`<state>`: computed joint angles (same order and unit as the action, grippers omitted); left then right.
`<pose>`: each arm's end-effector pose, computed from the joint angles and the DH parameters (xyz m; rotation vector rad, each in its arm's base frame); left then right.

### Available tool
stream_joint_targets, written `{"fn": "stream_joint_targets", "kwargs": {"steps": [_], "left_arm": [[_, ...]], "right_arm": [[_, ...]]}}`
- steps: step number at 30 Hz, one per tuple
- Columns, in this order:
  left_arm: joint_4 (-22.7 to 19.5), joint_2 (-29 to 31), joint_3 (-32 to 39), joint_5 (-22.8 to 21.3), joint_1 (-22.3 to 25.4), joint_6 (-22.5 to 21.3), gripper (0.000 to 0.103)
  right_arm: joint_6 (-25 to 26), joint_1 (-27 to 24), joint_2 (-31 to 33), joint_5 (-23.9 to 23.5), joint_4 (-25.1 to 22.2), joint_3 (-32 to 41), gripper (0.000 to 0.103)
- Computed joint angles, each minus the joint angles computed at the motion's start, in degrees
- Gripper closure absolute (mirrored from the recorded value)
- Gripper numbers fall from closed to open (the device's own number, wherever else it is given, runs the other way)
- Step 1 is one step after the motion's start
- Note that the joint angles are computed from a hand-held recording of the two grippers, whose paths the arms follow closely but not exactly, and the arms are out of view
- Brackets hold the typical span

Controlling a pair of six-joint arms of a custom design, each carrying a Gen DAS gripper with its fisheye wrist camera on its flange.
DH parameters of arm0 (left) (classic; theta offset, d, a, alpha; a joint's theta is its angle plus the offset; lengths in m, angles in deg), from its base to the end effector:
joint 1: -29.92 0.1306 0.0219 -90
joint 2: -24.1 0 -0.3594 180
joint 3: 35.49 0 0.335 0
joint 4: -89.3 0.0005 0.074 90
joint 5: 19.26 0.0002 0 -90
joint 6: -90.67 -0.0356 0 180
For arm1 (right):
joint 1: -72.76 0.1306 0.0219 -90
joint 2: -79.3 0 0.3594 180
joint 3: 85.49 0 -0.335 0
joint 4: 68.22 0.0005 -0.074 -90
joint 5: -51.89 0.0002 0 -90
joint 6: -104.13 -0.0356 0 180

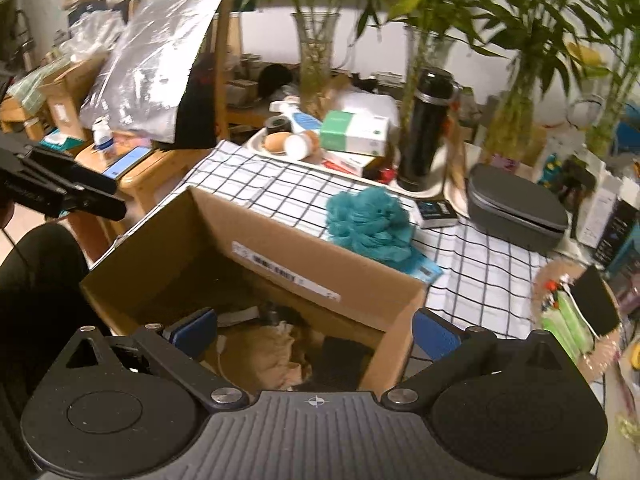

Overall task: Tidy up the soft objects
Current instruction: 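Open both grippers over the box and drop the strap and cable, then withdraw both grippers from the box toward the teal loofah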

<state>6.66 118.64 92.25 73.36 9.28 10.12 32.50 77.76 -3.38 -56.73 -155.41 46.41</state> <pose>0.3752 -0.1436 0.5889 0.2599 2.4401 -0.2896 0.4063 0.0465 0.5915 -0.6274 2.3644 0.3015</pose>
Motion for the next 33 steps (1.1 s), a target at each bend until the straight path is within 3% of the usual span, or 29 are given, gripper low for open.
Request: {"fn": "stream_joint_targets", "kwargs": {"steps": [8,20,27,33], "left_arm": [[0.27,0.43,0.14,-1.47,-0.72,-1.10,0.047],[2.10,-0.01,-0.79,-1.69,-1.21,-2.25,0.047],[2.81,0.21,-0.80,-1.18,-1.09,-2.02,0.047],[3.87,0.04,-1.30,-1.20,-0.80,-1.95,0.047]], "right_arm": [[-1.82,-0.81,0.39,2.17,-0.19,0.04,0.000],[-4.14,-2.55,1.23,1.18,-0.53,0.62,0.000],[-4.75,-2.36,-0.12,5.80,3.54,-2.14,0.000],[-7.34,-3.04,-1.01,6.87,6.57,-4.25,0.000]]}}
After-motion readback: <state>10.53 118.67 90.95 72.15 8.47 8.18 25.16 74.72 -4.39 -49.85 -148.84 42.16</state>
